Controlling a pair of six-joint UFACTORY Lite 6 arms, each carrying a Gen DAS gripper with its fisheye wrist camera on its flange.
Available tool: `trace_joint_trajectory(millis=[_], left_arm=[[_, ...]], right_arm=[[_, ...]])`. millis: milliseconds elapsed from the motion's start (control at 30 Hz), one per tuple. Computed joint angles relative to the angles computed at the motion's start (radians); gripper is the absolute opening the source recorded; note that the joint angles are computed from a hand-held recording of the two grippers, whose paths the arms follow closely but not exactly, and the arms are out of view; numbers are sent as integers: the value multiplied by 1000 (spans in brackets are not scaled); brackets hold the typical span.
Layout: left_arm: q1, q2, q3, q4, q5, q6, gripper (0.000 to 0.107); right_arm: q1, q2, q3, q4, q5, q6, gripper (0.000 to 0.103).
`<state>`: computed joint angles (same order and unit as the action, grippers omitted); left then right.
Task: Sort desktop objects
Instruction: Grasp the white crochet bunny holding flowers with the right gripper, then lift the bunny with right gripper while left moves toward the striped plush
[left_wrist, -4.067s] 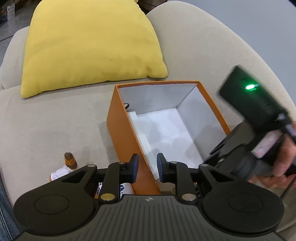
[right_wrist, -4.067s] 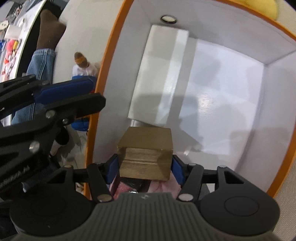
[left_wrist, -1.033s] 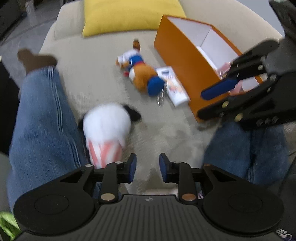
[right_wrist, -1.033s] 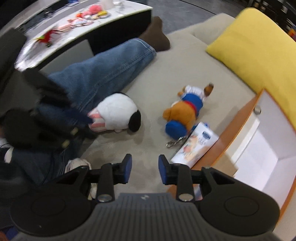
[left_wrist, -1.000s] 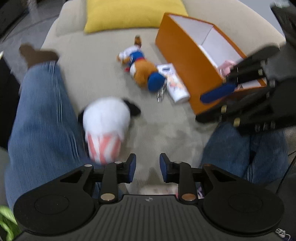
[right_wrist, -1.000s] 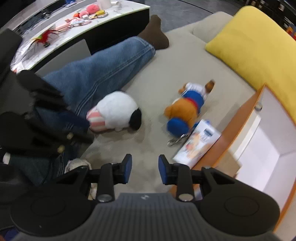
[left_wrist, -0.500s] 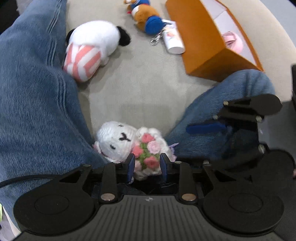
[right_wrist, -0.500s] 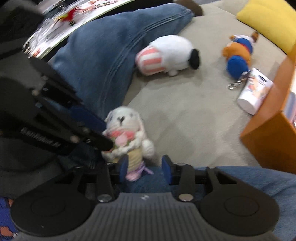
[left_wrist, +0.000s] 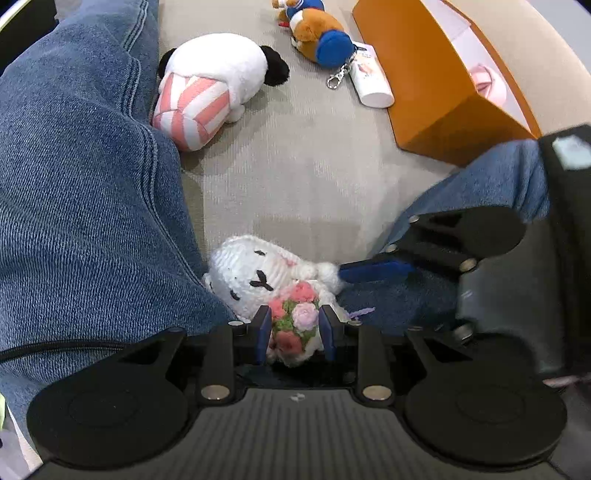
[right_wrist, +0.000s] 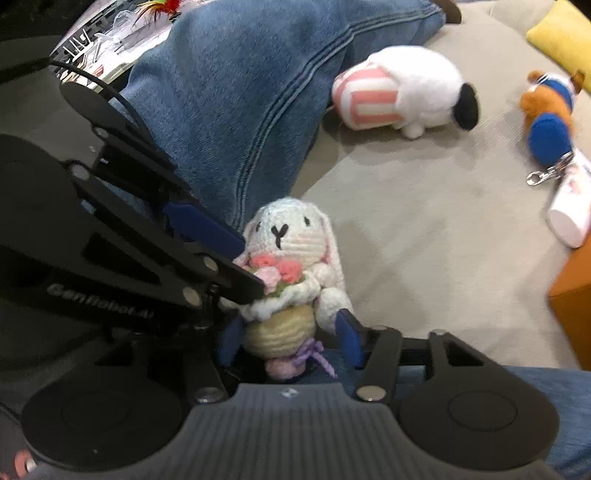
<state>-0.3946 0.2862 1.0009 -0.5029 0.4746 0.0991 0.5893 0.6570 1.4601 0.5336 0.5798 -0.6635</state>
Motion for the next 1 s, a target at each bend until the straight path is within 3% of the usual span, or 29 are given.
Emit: trace_joint_trajectory(millis=[67, 167, 367, 600, 667, 867, 1000], left_arm=[[-3, -14, -10, 0, -5, 0, 32], [-2, -46, -31, 5, -10, -4, 32], [6, -103, -39, 10, -17, -9, 32], [-9, -115, 49, 76, -39, -62, 32], [-5, -45, 125, 152, -60, -99, 32], [8, 46, 245, 343, -64, -146, 32], [34, 128, 332, 453, -36, -205, 33]], right_arm=[[19, 10, 3, -18, -23, 24, 69], [-11, 2, 2, 91, 24, -55, 41], [-28, -99, -88, 115, -21, -49, 34], [-81, -226, -129, -86, -130, 184, 31], [-104, -238, -124, -112, -158, 240, 30], [-144, -168, -14, -102, -200, 335, 28], [-157, -91, 77, -77, -141, 316, 29]])
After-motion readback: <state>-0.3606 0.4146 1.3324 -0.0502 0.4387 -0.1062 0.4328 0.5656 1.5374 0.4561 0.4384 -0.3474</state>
